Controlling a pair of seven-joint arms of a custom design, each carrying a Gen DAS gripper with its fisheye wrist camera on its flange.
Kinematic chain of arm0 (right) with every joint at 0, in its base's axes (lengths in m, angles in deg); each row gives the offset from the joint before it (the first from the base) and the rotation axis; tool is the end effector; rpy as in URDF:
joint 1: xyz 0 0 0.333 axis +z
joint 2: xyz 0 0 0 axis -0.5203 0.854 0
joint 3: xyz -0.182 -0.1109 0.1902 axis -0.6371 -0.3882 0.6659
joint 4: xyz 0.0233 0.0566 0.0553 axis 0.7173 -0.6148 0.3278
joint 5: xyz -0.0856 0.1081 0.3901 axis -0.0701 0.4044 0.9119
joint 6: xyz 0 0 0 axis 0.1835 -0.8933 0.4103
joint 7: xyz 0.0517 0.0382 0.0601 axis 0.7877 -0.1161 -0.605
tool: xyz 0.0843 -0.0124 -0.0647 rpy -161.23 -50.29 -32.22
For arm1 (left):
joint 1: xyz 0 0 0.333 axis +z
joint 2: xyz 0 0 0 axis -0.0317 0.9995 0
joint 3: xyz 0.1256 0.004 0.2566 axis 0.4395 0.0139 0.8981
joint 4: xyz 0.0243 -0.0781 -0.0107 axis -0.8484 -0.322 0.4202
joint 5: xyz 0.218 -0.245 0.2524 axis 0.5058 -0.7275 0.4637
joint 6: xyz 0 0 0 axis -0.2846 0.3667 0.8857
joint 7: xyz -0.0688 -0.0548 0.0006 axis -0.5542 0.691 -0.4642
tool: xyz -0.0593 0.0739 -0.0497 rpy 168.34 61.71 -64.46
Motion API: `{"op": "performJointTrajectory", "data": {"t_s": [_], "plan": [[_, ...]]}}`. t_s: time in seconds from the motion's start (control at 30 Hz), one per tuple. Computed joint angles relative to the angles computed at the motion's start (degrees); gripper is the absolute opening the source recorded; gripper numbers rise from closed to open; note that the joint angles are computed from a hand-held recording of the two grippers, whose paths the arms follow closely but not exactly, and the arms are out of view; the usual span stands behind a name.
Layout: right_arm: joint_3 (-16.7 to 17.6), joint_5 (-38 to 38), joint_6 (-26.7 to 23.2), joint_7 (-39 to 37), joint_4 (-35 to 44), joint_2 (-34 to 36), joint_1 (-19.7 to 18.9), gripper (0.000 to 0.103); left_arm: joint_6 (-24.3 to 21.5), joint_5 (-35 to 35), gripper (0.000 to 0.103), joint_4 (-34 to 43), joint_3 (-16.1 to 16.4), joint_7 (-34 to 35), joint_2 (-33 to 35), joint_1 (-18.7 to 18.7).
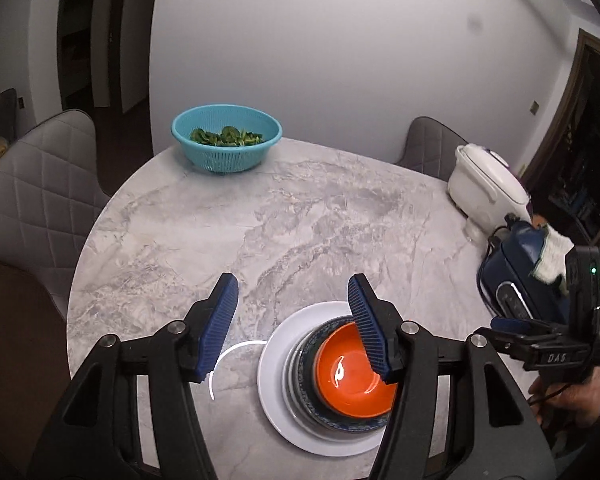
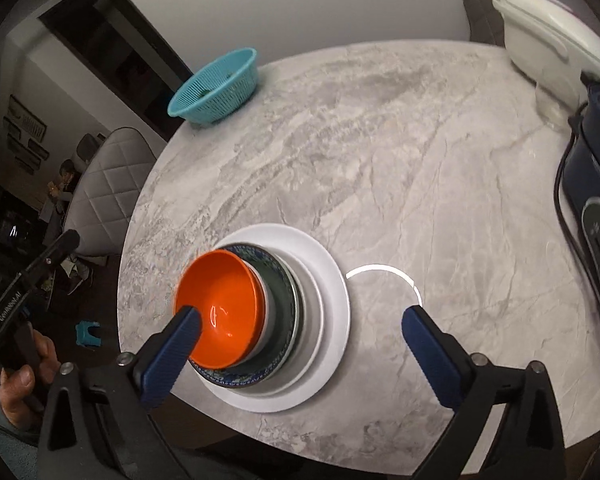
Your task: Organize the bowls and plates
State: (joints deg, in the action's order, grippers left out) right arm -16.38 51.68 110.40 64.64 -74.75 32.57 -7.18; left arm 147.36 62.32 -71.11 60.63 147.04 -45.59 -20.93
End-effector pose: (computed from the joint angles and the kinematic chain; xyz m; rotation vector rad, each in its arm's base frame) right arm 0.4469 0.2883 0.4750 -1.7300 1.7117 -0.0975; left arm 0.4511 -0.2913 0.6111 -1.7394 1.9523 -1.0747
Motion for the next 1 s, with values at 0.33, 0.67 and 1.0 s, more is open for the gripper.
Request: {"op": "performJointTrajectory", "data": {"t_s": [0.33, 0.67, 1.0], "plan": [[7.6, -9.5, 13.7, 1.6, -7.6, -9.6, -6.3, 0.103, -14.1, 18.2, 0.065, 2.9, -14.3, -21.0, -10.0, 6.9], [18.8, -8.2, 22.6, 7.6, -13.0, -19.8, -16.5, 0.103, -24.2, 19.5, 0.096, 5.9, -11.4, -22.2, -6.4, -1.0], [26.0, -14.0, 2.4, 18.9, -5.7, -20.4, -23.4, 0.103, -32.7, 16.3, 0.097, 11.0, -8.2, -18.9, 2.2, -3.3]]}}
